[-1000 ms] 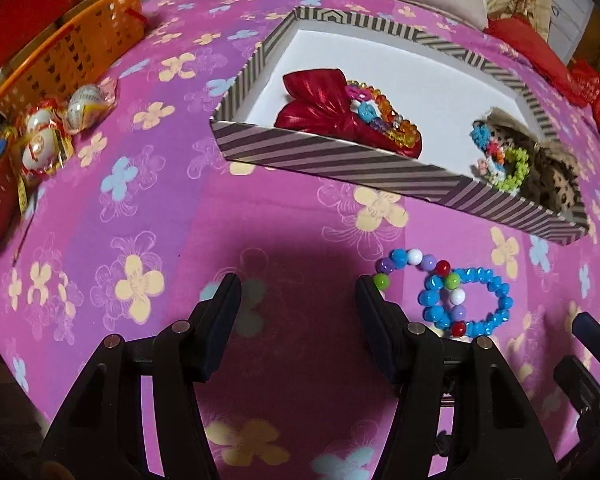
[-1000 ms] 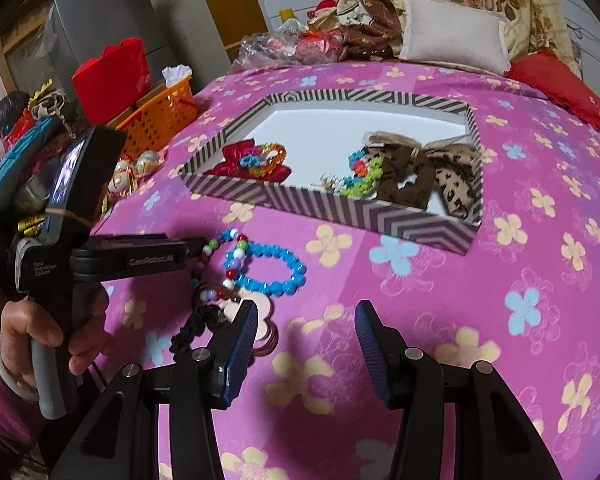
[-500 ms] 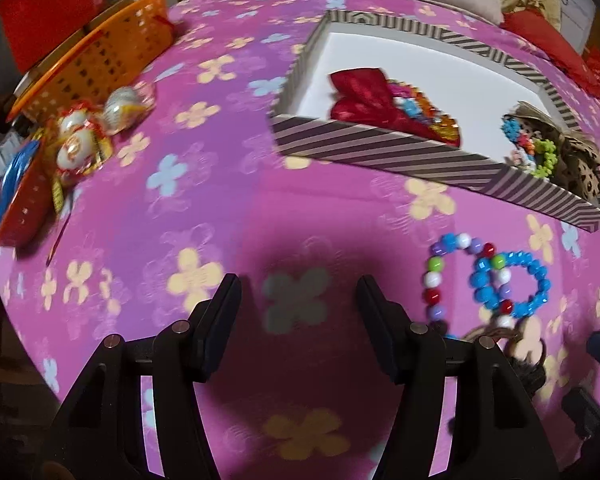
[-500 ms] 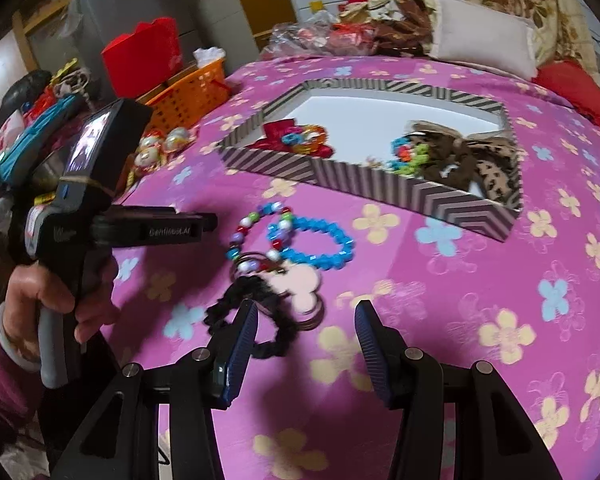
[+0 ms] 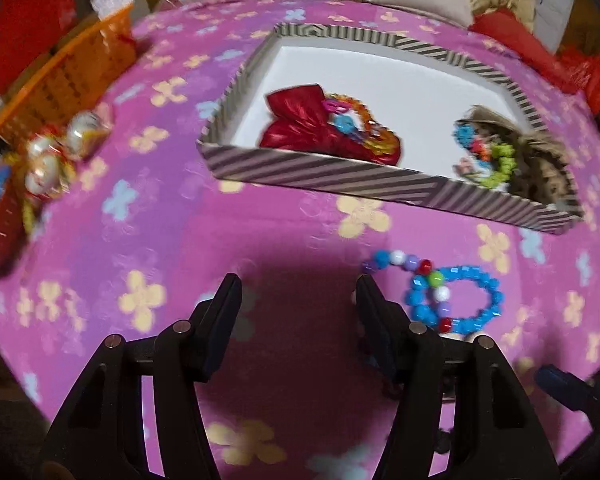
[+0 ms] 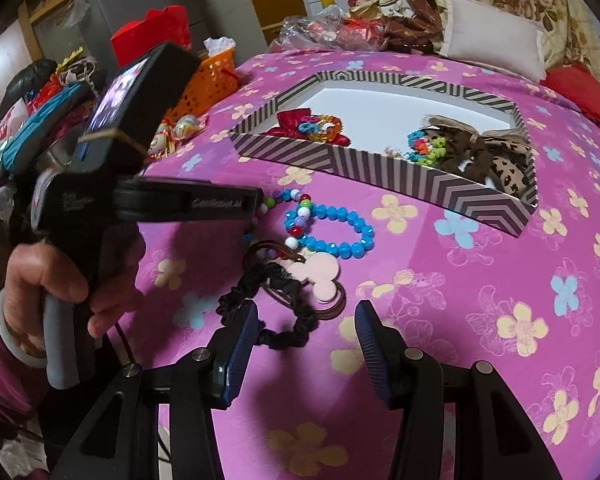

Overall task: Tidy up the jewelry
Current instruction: 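Withdraw both grippers back toward the remaining bracelets, then grasp the black scrunchie with the right gripper while the left grasps the multicolour bead bracelet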

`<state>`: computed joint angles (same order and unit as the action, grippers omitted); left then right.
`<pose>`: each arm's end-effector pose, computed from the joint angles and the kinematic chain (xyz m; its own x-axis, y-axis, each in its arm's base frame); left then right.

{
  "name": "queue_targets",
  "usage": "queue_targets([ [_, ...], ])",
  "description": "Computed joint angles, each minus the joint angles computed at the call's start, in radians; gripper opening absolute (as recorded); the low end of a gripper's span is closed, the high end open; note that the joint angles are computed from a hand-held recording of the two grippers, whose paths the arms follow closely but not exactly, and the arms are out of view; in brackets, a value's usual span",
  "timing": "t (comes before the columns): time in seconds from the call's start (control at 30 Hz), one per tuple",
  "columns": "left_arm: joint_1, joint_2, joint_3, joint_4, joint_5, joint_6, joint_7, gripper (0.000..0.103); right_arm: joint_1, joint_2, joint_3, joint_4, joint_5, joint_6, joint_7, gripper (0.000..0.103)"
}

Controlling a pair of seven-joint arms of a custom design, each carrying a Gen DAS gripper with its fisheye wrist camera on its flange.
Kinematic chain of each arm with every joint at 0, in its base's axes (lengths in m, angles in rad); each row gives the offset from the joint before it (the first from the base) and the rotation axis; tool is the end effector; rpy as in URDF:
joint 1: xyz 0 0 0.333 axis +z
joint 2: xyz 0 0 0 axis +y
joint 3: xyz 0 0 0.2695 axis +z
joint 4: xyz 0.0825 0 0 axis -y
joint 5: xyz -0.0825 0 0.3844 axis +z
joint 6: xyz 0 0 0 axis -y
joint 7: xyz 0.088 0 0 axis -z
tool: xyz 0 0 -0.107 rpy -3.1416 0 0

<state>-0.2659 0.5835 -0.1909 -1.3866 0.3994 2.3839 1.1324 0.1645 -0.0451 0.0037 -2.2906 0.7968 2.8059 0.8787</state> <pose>0.6658 -0.2921 0.3826 -0.1774 -0.9814 -0.0733 -0.8676 0.1911 -0.4590 0.5424 0.0574 0.3751 0.2444 -0.9415 -0.2322 -0.8016 -0.0614 -0.5947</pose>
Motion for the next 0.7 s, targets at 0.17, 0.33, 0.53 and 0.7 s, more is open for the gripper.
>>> queue_targets([
  [0.17, 0.004, -0.019, 0.015, -0.034, 0.024, -0.034, -0.001, 0.062, 0.016, 0.004, 0.007, -0.005, 0.054, 0.029, -0.054, 0.041],
  [0.33, 0.031, -0.050, 0.010, -0.078, 0.012, -0.030, -0.006, 0.062, 0.017, 0.050, 0.015, 0.017, -0.048, 0.035, 0.041, 0.022],
  [0.53, 0.101, -0.042, -0.038, -0.069, -0.134, -0.014, 0.050, 0.061, 0.013, 0.025, 0.014, -0.033, -0.157, 0.059, 0.141, 0.007],
  [0.7, 0.090, -0.025, -0.046, -0.036, -0.162, -0.020, 0.066, 0.061, -0.009, -0.027, 0.003, -0.092, -0.237, 0.050, 0.207, 0.006],
])
